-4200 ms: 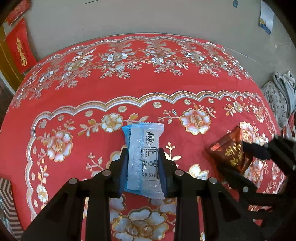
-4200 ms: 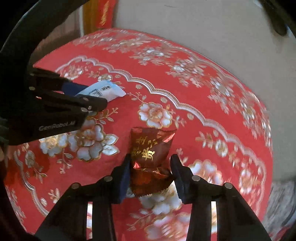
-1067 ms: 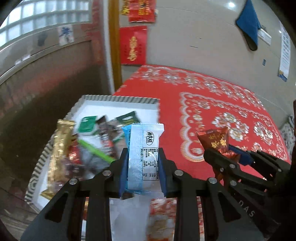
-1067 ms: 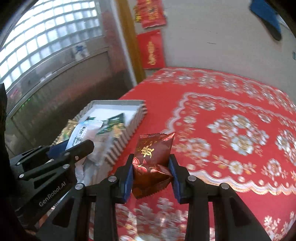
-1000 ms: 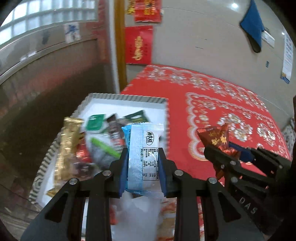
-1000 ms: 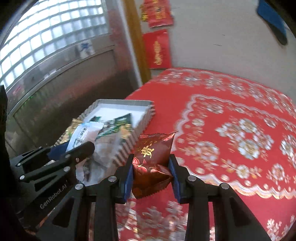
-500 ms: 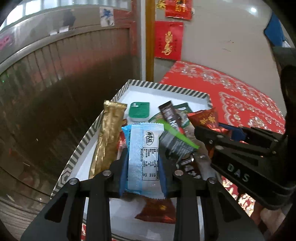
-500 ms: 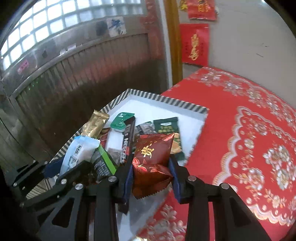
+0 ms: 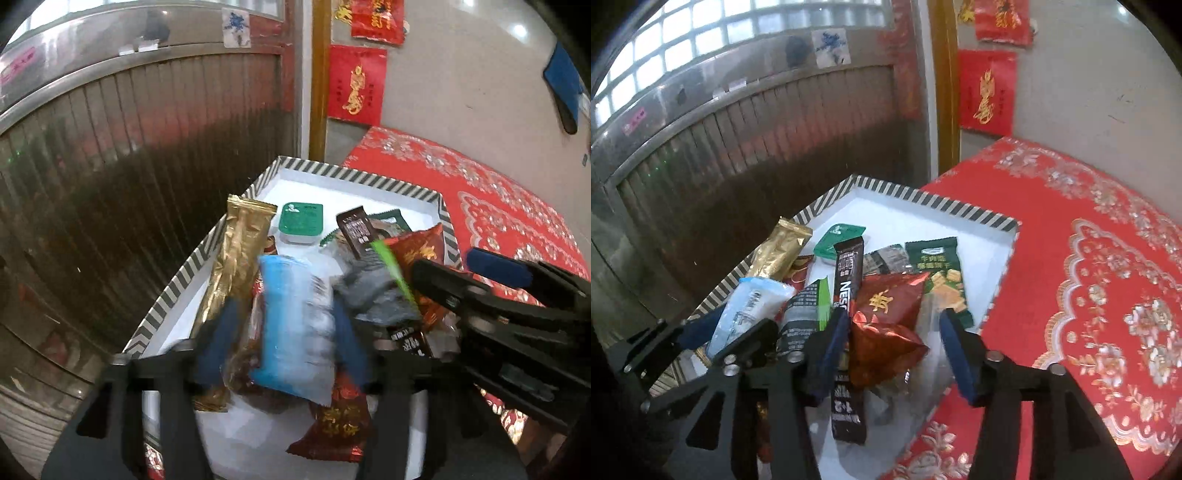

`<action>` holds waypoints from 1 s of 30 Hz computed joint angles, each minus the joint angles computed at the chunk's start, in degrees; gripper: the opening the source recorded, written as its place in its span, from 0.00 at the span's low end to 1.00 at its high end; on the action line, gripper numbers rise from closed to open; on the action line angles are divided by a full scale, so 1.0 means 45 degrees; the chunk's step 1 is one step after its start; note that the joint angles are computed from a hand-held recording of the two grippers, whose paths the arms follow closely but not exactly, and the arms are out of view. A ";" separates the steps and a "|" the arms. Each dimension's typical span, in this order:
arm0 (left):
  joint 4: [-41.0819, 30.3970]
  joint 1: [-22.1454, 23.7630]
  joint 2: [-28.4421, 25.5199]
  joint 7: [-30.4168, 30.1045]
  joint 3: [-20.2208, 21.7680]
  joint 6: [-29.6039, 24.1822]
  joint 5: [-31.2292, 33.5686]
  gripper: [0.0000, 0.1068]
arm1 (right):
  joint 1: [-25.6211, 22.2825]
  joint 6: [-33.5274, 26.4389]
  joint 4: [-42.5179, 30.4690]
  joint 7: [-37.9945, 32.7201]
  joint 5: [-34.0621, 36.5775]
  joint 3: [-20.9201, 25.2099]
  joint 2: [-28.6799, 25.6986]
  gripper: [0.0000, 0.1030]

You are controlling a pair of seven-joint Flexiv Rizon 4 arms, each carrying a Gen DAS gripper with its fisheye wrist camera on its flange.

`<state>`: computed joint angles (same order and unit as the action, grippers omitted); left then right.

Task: Organize snacks
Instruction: 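Open both tools to release the packet and candy into the box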

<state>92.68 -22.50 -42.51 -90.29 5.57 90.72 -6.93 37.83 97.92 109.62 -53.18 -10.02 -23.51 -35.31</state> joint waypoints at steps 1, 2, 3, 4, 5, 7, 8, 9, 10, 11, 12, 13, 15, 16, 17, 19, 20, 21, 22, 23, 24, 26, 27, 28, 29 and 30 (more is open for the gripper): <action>0.0150 0.0207 0.0039 -0.0005 -0.0259 0.0292 -0.0029 0.66 | 0.0285 0.0328 0.0253 0.0142 0.0127 -0.0323 0.0070 0.68; 0.0278 0.0334 0.0092 0.0011 -0.0430 0.0492 -0.0061 0.67 | 0.0701 0.0519 0.0456 0.0100 0.0348 -0.0743 0.0112 0.70; 0.0394 0.0327 0.0146 -0.0028 -0.0430 0.0692 -0.0104 0.67 | 0.0974 0.0657 0.0620 -0.0019 0.0476 -0.0993 0.0165 0.70; 0.0469 0.0063 0.0184 -0.0100 -0.0097 0.0894 -0.0101 0.68 | 0.1454 0.0753 0.0823 -0.0123 0.0676 -0.1467 0.0191 0.70; 0.0524 -0.0131 0.0204 -0.0091 0.0132 0.1064 -0.0083 0.69 | 0.1965 0.0893 0.1040 -0.0190 0.0965 -0.1977 0.0194 0.73; 0.0718 -0.0288 0.0280 -0.0065 0.0266 0.1424 -0.0139 0.70 | 0.3206 0.1272 0.1590 -0.0257 0.1827 -0.3230 0.0111 0.79; 0.0877 -0.0328 0.0348 -0.0065 0.0265 0.1627 -0.0204 0.71 | 0.3614 0.1532 0.1824 -0.0333 0.2241 -0.3617 0.0071 0.81; 0.1033 -0.0234 0.0408 0.0003 0.0090 0.1870 -0.0235 0.72 | 0.3923 0.1792 0.2039 -0.0425 0.2636 -0.3889 0.0054 0.83; 0.1177 -0.0184 0.0449 0.0080 -0.0033 0.2147 -0.0265 0.72 | 0.4281 0.1955 0.2273 -0.0527 0.3030 -0.4199 0.0042 0.83; 0.1263 -0.0280 0.0472 0.0137 0.0036 0.2300 -0.0381 0.72 | 0.4704 0.1953 0.2454 -0.0624 0.3402 -0.4582 -0.0028 0.83; 0.1354 -0.0541 0.0487 0.0136 0.0286 0.2464 -0.0566 0.72 | 0.5174 0.1836 0.2622 -0.0691 0.3782 -0.5037 -0.0163 0.83; 0.1463 -0.0761 0.0521 0.0168 0.0470 0.2638 -0.0727 0.72 | 0.5582 0.1753 0.2769 -0.0740 0.4148 -0.5416 -0.0315 0.83; 0.1628 -0.1126 0.0554 0.0295 0.0756 0.2908 -0.1068 0.72 | 0.5947 0.1882 0.3021 -0.0807 0.4655 -0.5695 -0.0478 0.84; 0.1706 -0.1377 0.0553 0.0381 0.0972 0.3071 -0.1254 0.72 | 0.6145 0.1875 0.3111 -0.0801 0.4893 -0.5868 -0.0592 0.84; 0.1801 -0.1550 0.0565 0.0502 0.1092 0.3237 -0.1413 0.72 | 0.6264 0.1847 0.3202 -0.0791 0.5057 -0.5949 -0.0598 0.84; 0.1984 -0.1561 0.0646 0.0783 0.0954 0.3392 -0.1664 0.72 | 0.6112 0.2150 0.3351 -0.0769 0.5299 -0.5645 -0.0448 0.84; 0.2074 -0.1337 0.0719 0.0963 0.0639 0.3405 -0.1654 0.74 | 0.5964 0.2277 0.3368 -0.0793 0.5395 -0.5418 -0.0343 0.84; 0.2160 -0.1234 0.0771 0.1101 0.0465 0.3432 -0.1699 0.76 | 0.5896 0.2428 0.3387 -0.0849 0.5507 -0.5280 -0.0294 0.84; 0.2237 -0.1232 0.0811 0.1232 0.0431 0.3463 -0.1778 0.76 | 0.5967 0.2477 0.3421 -0.0946 0.5630 -0.5313 -0.0291 0.84; 0.2279 -0.1383 0.0800 0.1329 0.0571 0.3537 -0.1940 0.76 | 0.6189 0.2476 0.3437 -0.1024 0.5792 -0.5522 -0.0401 0.84; 0.2304 -0.1516 0.0786 0.1436 0.0688 0.3580 -0.2106 0.76 | 0.6388 0.2503 0.3466 -0.1102 0.5914 -0.5687 -0.0478 0.84; 0.2414 -0.1496 0.0838 0.1654 0.0614 0.3651 -0.2281 0.76 | 0.6531 0.2535 0.3459 -0.1216 0.6049 -0.5748 -0.0509 0.84; 0.2487 -0.1388 0.0886 0.1742 0.0468 0.3677 -0.2316 0.76 | 0.6551 0.2566 0.3453 -0.1259 0.6104 -0.5725 -0.0508 0.84; 0.2537 -0.1303 0.0919 0.1820 0.0363 0.3681 -0.2366 0.76 | 0.6564 0.2565 0.3435 -0.1298 0.6146 -0.5699 -0.0516 0.84; 0.2555 -0.1430 0.0903 0.1895 0.0504 0.3709 -0.2513 0.76 | 0.6581 0.2543 0.3408 -0.1338 0.6166 -0.5681 -0.0531 0.84; 0.2550 -0.1801 0.0837 0.1980 0.0906 0.3749 -0.2784 0.76 | 0.6608 0.2523 0.3385 -0.1372 0.6183 -0.5686 -0.0563 0.84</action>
